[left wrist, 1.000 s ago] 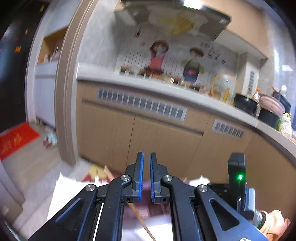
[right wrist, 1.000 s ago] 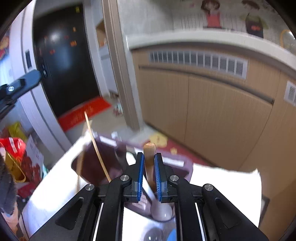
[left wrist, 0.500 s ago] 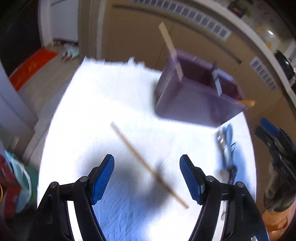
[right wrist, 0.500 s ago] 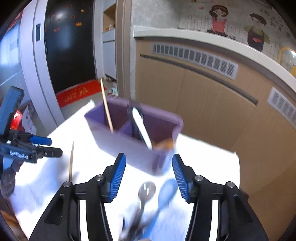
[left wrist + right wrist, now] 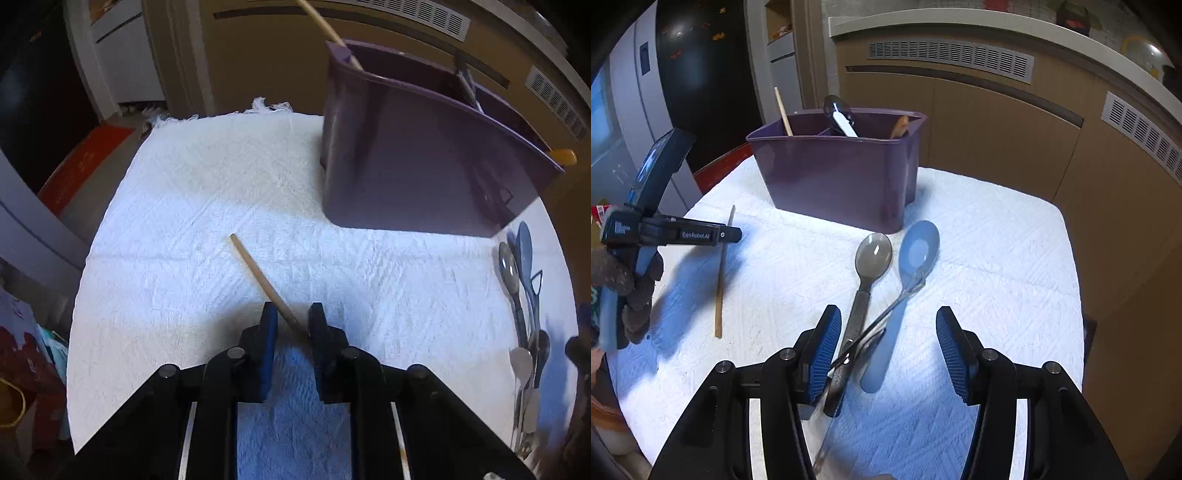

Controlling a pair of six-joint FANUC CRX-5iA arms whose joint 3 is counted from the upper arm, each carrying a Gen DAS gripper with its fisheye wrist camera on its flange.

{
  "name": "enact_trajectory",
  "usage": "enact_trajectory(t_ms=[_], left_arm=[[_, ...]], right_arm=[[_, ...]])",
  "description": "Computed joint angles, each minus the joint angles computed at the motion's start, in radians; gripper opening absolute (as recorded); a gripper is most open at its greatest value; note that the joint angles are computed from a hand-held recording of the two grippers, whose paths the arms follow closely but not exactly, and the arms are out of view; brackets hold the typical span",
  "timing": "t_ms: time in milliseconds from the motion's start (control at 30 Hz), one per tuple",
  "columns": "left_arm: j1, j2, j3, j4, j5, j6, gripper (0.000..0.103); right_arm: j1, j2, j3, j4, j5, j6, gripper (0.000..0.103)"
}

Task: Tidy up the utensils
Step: 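Grasp another wooden chopstick with the left gripper while the right grasps the grey translucent spoon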

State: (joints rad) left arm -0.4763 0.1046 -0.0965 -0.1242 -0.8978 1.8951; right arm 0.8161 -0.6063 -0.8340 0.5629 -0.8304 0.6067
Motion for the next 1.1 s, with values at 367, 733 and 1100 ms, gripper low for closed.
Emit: enact_trajectory(t_ms=[367, 733, 1100], left_arm=[[-0.037, -0.215, -0.192, 0.080, 0.097, -0.165, 0.003], [0.041, -0.299, -0.272, 0.204, 0.152, -0.255, 0.003], [0.051, -0.384, -0.303, 0.234, 0.211, -0.290, 0.003]], right_arm=[[-0.082, 0.116, 0.095, -0.208, 0.104, 0.185, 0.054], [-0.180, 0.348, 0.240, -0.319, 0.157, 0.288, 0.054], [-0.173, 0.394, 0.237, -0.238, 0.187, 0.255, 0.049]])
